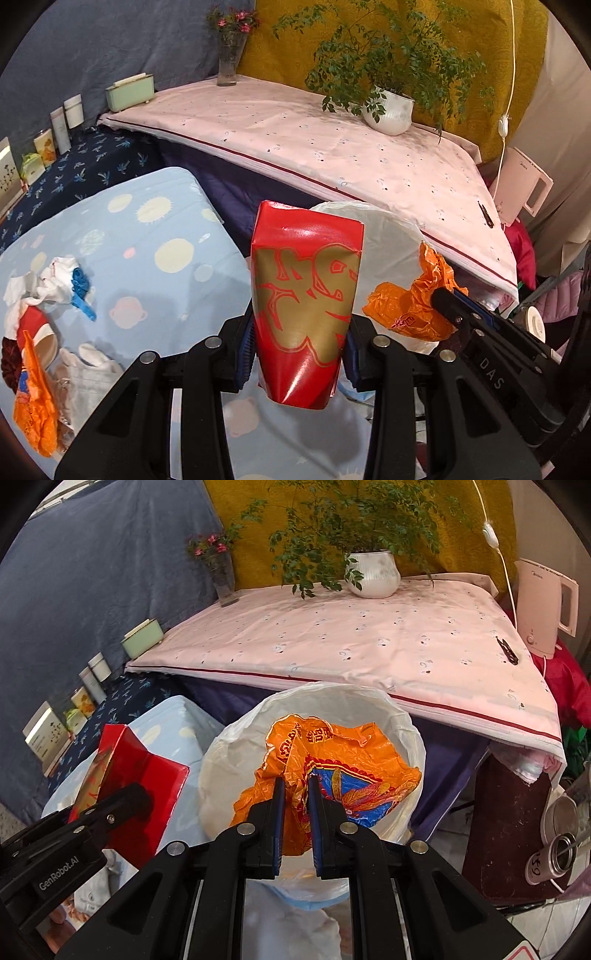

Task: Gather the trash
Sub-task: 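Carry the red box and orange bag over the wastebasket and release both, then grasp the large orange bag with the left tool while the right tool grasps the grey pouch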

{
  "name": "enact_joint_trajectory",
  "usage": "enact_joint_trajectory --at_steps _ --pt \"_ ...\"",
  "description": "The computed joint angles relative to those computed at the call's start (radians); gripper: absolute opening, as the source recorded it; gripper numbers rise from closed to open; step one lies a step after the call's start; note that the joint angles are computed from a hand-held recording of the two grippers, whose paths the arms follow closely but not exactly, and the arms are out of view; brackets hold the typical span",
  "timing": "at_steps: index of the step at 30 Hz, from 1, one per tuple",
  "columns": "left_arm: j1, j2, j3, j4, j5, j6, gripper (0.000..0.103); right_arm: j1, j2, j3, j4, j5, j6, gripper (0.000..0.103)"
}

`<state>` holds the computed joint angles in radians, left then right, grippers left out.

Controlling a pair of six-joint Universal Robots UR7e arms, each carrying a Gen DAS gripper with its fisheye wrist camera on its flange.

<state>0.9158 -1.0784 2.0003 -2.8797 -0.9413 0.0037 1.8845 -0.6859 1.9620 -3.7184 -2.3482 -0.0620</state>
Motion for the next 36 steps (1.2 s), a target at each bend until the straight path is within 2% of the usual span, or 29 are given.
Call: enact_joint_trajectory --at_steps 3,4,6,7,9,13,16,24,27,35,36 --pt "0.004 0.037 -0.035 0.008 -0.01 0.001 0.037 -0.018 0.002 -0.017 0.01 0.007 0.001 0.012" --pt "0.007 0.045 -0.045 0.015 -0.017 0.004 0.04 -0.022 0.004 -0.023 0.015 0.009 -0.001 0.013" --pt "0.016 0.066 -0.068 0.033 -0.05 -0.005 0.045 -0.03 0.007 -0.033 0.022 0.013 -0.004 0.022" --pt "0.019 0.076 -0.077 0.034 -0.061 -0.012 0.049 -0.036 0.009 -0.039 0.03 0.011 0.0 0.034" --pt "0.022 0.092 -0.092 0.033 -0.063 -0.019 0.052 -0.046 0.008 -0.043 0.027 0.01 0.007 0.045" --pt "0.025 0.102 -0.104 0.029 -0.046 -0.036 0.063 -0.048 0.004 -0.037 0.007 -0.002 0.01 0.054" --pt "0.026 0.091 -0.093 0.022 -0.02 -0.036 0.067 -0.043 0.0 -0.028 -0.007 -0.014 0.009 0.055" --pt "0.028 0.015 -0.034 0.032 0.035 -0.083 0.068 0.002 0.001 -0.008 -0.005 -0.015 0.034 0.058" --pt "0.025 -0.029 0.005 0.024 0.065 -0.103 0.075 0.032 0.014 -0.013 0.014 -0.01 0.036 0.059" --pt "0.025 -0.172 0.105 0.05 0.201 -0.132 0.079 0.112 0.069 -0.045 0.083 0.004 0.057 0.061" --pt "0.029 -0.192 0.115 0.062 0.214 -0.139 0.083 0.12 0.076 -0.05 0.097 0.008 0.064 0.061"
